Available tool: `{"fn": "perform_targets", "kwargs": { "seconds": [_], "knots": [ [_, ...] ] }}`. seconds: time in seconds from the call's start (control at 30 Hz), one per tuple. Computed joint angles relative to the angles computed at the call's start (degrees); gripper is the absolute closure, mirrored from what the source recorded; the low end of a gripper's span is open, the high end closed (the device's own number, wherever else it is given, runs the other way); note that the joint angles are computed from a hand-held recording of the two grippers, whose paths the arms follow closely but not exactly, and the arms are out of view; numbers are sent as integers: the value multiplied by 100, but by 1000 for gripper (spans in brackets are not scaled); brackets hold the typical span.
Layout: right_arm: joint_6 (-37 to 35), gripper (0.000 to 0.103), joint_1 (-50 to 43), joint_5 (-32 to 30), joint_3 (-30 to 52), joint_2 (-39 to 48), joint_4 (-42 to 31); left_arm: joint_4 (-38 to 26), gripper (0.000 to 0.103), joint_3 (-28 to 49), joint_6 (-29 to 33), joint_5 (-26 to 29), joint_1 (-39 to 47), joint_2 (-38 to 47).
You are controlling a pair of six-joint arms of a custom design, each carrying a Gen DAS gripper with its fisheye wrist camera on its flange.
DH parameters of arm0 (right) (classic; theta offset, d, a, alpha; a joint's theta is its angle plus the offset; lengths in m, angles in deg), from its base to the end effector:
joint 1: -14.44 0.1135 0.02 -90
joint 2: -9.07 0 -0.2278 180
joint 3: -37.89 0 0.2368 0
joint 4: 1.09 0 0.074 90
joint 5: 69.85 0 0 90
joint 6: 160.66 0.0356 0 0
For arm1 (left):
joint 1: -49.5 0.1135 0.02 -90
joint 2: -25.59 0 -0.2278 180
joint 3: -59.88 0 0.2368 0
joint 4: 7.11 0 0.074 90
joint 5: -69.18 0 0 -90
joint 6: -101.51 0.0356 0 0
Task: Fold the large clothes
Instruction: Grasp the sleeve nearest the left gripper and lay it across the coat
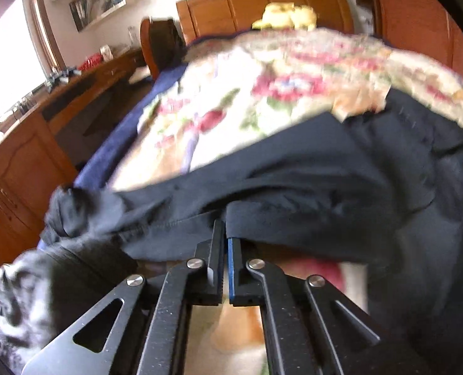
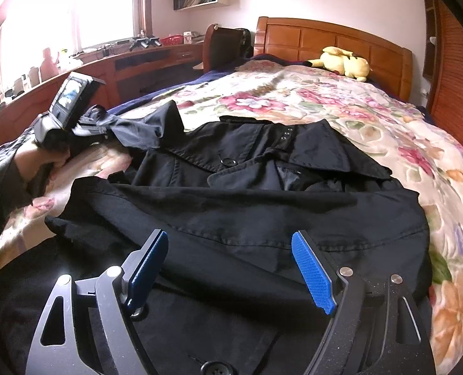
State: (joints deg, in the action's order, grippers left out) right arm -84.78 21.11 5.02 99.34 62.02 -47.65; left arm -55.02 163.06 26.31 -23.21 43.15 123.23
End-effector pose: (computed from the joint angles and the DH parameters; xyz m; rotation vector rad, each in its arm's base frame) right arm 0.1998 0.0327 0.2635 -0.5400 2.1505 0.2232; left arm 0.3648 -0.0391 0.2883 0.4035 2.2772 0.1233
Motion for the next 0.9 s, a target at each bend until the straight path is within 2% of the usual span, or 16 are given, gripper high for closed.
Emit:
{"fn": "perform_targets", "kwargs": {
  "seconds": [0.37, 0.63, 0.73, 0.8, 0.83, 0.9],
  "knots": [
    [-137, 20, -378, -42, -139, -633, -243, -589, 101, 7, -163, -298, -1296, -1290],
    [-60, 20, -436, -105, -161, -780, -380, -822, 101, -756, -486, -493, -2155, -2051],
    [-65, 20, -418, -94, -140, -793, -418, -964, 91, -1125, -487, -349, -2141, -2277],
    [-57, 20, -366, -38, -147, -823, -430, -926, 71, -1646, -481, -163, -2015, -2684],
    [-71, 20, -354, -29, -147, -837, -440, -906, 66, -1929, -504, -38, -1913, -2933],
    [-69, 20, -305, 1, -150, -865, -452, -939, 64, -2361, -510, 89, -1772, -3331]
  ]
}}
